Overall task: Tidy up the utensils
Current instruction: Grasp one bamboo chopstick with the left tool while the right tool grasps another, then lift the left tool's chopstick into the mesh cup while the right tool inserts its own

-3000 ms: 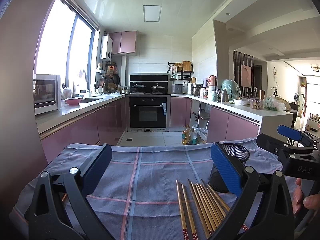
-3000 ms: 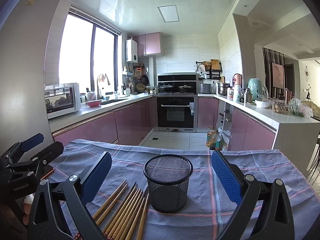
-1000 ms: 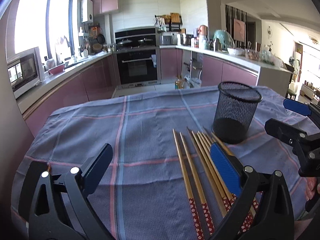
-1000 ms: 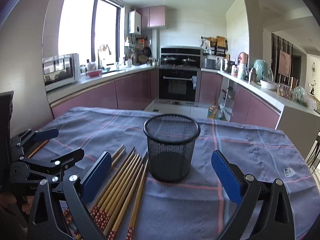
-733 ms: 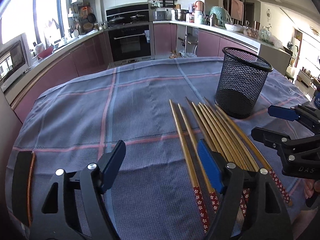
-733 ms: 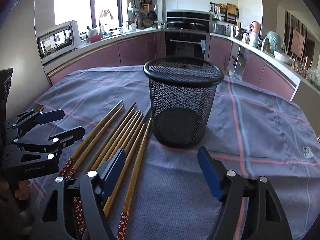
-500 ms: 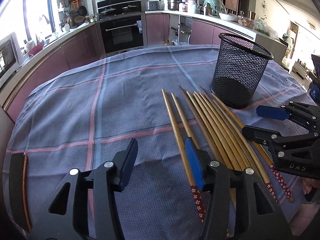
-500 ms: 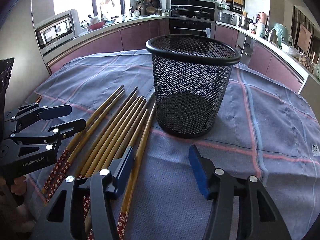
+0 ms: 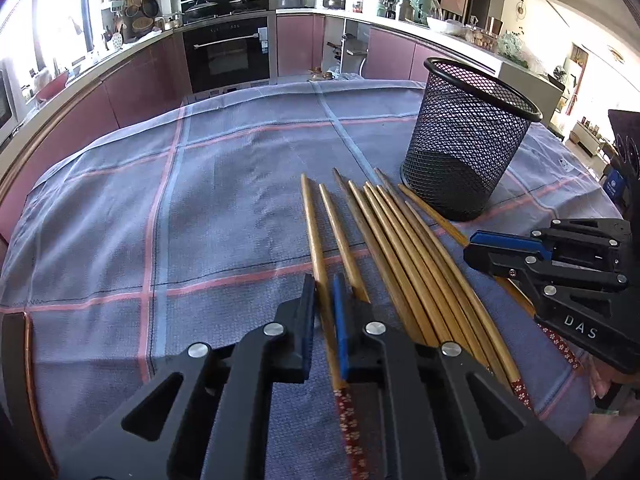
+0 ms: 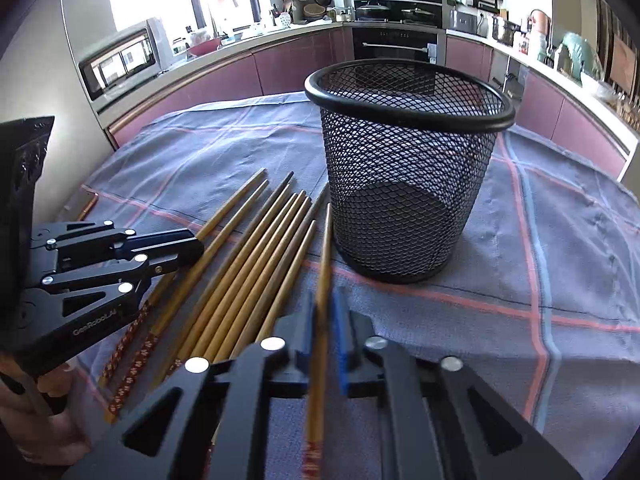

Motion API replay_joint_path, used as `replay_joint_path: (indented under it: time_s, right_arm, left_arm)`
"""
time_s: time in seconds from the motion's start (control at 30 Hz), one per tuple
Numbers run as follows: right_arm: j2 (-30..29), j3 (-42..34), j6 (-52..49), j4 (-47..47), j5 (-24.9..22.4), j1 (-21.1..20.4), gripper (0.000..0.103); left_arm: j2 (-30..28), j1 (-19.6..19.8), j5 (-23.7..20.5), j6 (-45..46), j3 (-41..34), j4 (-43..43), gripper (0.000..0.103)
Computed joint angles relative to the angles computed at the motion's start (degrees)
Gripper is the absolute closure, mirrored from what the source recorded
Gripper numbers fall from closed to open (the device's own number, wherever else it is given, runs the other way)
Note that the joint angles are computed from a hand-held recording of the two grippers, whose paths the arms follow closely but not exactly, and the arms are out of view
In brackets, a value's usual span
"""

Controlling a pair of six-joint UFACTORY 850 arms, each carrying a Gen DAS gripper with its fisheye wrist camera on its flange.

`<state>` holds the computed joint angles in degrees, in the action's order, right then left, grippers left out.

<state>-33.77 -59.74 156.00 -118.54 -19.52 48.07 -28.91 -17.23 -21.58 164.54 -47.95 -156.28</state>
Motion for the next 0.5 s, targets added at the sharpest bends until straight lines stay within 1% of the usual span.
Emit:
replay_joint_path:
  time_s: [0.13,0.23,0.37,0.5]
  right_arm:
    - [1.7,2.3,9.5,-9.5,-0.6,-0.2,0.097]
    - [3.8,4.4,13.9,-15.0,-2.9,0.0,0.097]
    - [6.9,7.1,17.6,-19.2,-6.4,0.4,0.097]
    - [9.6,9.3,20.2,-21.8,-9.8,0.6,0.097]
  left_arm:
    - [1.2,0.4,-1.5,-3.5,1.3,2.5,0.095]
    - [3.0,1.0,-3.0,-6.6,2.5,5.6,0.095]
    - [6.0,2.4,-5.8,-12.9,3.9,13.5,0.095]
    - [9.8,3.2,-8.8,-14.4,6.0,15.5,0.095]
